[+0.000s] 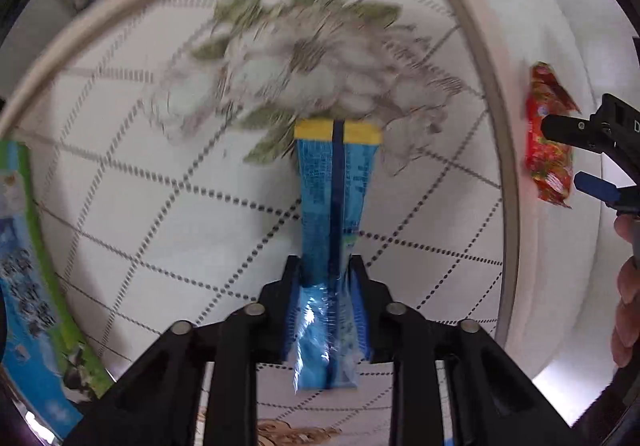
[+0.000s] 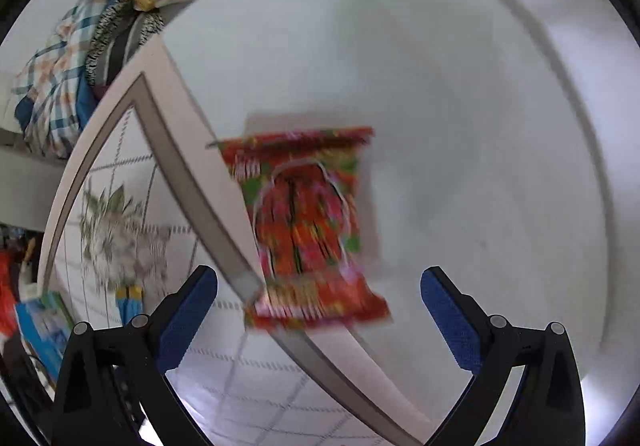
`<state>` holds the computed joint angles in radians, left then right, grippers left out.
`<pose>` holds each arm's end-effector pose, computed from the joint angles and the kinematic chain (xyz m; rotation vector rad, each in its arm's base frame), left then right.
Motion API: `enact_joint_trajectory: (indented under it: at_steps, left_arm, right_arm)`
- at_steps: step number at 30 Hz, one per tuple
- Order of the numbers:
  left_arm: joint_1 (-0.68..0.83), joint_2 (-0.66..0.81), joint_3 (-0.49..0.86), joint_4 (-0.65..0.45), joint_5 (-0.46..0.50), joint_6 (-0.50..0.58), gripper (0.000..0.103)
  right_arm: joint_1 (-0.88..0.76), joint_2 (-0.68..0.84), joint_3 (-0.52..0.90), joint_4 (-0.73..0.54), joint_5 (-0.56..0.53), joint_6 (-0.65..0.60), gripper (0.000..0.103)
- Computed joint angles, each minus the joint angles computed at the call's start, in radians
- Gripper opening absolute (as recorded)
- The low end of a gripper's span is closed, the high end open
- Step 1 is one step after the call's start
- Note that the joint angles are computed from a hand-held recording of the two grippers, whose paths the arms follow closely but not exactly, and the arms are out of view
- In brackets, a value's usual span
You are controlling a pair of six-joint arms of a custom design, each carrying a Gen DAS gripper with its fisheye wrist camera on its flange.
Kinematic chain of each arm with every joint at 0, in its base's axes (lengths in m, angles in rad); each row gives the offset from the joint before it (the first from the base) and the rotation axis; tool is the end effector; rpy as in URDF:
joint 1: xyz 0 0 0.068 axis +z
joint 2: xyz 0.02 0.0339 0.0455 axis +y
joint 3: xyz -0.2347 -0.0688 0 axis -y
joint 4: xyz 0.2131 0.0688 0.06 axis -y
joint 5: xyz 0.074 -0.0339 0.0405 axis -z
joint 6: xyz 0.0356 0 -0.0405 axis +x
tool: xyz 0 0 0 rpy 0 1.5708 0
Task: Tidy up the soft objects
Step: 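Grasp the blue tube pack with the left tool while the right tool grasps the red floral pack, then carry the tube pack and red floral pack into the box and open both tools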
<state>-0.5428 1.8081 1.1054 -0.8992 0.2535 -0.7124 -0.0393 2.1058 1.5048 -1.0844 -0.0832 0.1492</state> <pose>0.2293 -0.1488 0.1413 0.2561 -2.9438 0.2778 0.3367 -0.0103 0.1356 -0.2914 -3.0064 -0.1160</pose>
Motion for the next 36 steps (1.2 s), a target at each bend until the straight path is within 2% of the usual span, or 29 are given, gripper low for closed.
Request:
enact_joint_trajectory:
  at_steps: [2, 4, 5, 7, 8, 9, 10, 11, 12, 15, 19, 22, 26, 28, 29, 30, 31, 34, 36]
  left_arm:
    - [0.008, 0.009, -0.025, 0.018, 0.040, 0.002, 0.027]
    - [-0.013, -0.001, -0.049, 0.031, 0.037, 0.002, 0.036]
    - [-0.026, 0.013, -0.044, 0.020, 0.042, 0.004, 0.037]
    - [-0.073, -0.010, -0.078, 0.048, 0.021, -0.025, 0.037]
    - [-0.095, -0.011, -0.079, 0.056, -0.001, -0.035, 0.037]
    - [-0.132, -0.008, -0.076, 0.063, -0.014, -0.066, 0.037]
    - [-0.170, 0.003, -0.059, 0.063, -0.036, -0.092, 0.026]
    - [-0.205, 0.022, -0.030, 0.063, -0.046, -0.119, 0.021]
    - [-0.227, 0.030, -0.018, 0.064, -0.052, -0.136, 0.021]
    - [-0.270, 0.030, 0.003, 0.073, -0.052, -0.190, 0.017]
    - [-0.316, -0.050, -0.003, 0.055, -0.093, -0.251, 0.017]
    - [-0.346, -0.160, -0.042, 0.041, -0.116, -0.291, 0.017]
    - [-0.278, -0.372, -0.147, -0.004, -0.124, -0.258, 0.015]
    - [-0.268, -0.479, -0.178, -0.051, -0.128, -0.265, 0.015]
    - [-0.206, -0.569, -0.203, -0.109, -0.120, -0.209, 0.014]
    - [-0.175, -0.615, -0.189, -0.162, -0.117, -0.181, 0.012]
    - [-0.165, -0.660, -0.187, -0.197, -0.121, -0.177, 0.005]
    - [-0.082, -0.772, -0.150, -0.316, -0.100, -0.111, 0.005]
    - [-0.056, -0.814, -0.114, -0.378, -0.125, -0.082, 0.005]
  right_arm:
    - [0.020, 0.066, 0.060, -0.022, 0.013, 0.008, 0.102]
    - [0.039, 0.110, 0.099, -0.046, 0.029, 0.009, 0.099]
    - [0.047, 0.131, 0.115, -0.057, 0.034, 0.012, 0.098]
    - [0.054, 0.147, 0.122, -0.059, 0.036, 0.012, 0.090]
    - [0.070, 0.147, 0.121, -0.053, 0.068, 0.012, 0.088]
    - [0.085, 0.150, 0.126, -0.052, 0.092, 0.012, 0.083]
    - [0.091, 0.139, 0.116, -0.041, 0.093, 0.008, 0.074]
    - [0.105, 0.141, 0.127, -0.043, 0.093, 0.015, 0.067]
    - [0.113, 0.134, 0.130, -0.049, 0.100, 0.019, 0.049]
    - [0.133, 0.116, 0.107, -0.050, 0.086, 0.014, 0.048]
    - [0.160, -0.009, -0.053, 0.017, 0.070, 0.017, 0.047]
    - [0.186, -0.127, -0.159, 0.039, 0.015, 0.027, 0.047]
    - [0.273, -0.329, -0.274, 0.027, -0.035, 0.060, 0.047]
    - [0.335, -0.400, -0.274, -0.007, -0.057, 0.101, 0.047]
    - [0.353, -0.443, -0.287, -0.026, -0.062, 0.113, 0.047]
    - [0.391, -0.476, -0.285, -0.043, -0.069, 0.140, 0.047]
    - [0.414, -0.513, -0.288, -0.065, -0.072, 0.155, 0.047]
    - [0.509, -0.578, -0.242, -0.127, -0.078, 0.231, 0.047]
    - [0.576, -0.618, -0.198, -0.181, -0.070, 0.276, 0.047]
